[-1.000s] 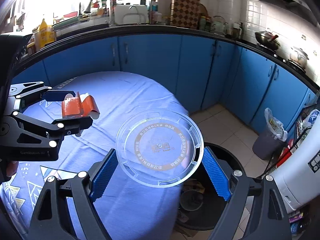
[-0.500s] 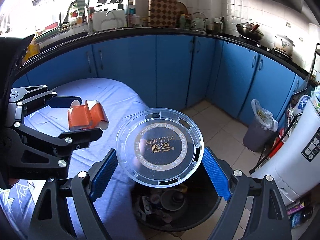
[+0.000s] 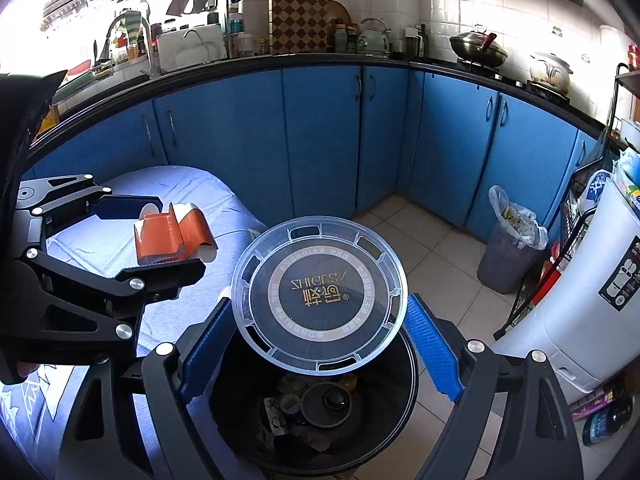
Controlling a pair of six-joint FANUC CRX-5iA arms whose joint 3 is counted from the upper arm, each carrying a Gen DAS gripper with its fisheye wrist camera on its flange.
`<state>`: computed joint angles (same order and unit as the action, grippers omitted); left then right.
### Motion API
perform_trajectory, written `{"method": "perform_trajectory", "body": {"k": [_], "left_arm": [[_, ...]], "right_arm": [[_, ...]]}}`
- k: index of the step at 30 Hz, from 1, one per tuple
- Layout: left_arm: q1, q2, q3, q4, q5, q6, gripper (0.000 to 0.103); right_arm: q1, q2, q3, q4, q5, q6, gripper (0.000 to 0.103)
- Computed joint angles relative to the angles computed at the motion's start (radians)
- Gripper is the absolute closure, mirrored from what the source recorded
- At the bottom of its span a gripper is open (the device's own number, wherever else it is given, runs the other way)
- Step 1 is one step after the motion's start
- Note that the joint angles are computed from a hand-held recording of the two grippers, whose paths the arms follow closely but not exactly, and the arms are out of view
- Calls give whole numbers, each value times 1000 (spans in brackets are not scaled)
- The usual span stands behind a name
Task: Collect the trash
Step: 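Carry the orange box and clear lid over the black bin with both grippers, then open the right gripper to drop the lid while the left drops the orange box into the bin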
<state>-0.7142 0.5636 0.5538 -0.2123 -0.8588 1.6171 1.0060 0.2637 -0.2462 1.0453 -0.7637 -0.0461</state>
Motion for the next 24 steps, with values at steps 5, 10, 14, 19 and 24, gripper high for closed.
{"method": "perform_trajectory", "body": {"k": [5, 10, 14, 19, 24], "left_arm": [[-1, 32, 39, 11, -16, -9, 32], [-2, 52, 63, 7, -22, -14, 32], [-2, 62, 82, -8, -28, -11, 32], [2, 73, 107, -17, -39, -10, 32], [-1, 86, 129, -7, -42, -22, 31]], "right_arm": [[-13, 2, 0, -6, 3, -1, 20], [-27, 5, -1, -17, 7, 2, 19], [-40, -1, -15, -14, 24, -31, 18], [-38, 1, -19, -8, 6, -41, 10], [-45, -11, -40, -8, 10, -70, 10]]}}
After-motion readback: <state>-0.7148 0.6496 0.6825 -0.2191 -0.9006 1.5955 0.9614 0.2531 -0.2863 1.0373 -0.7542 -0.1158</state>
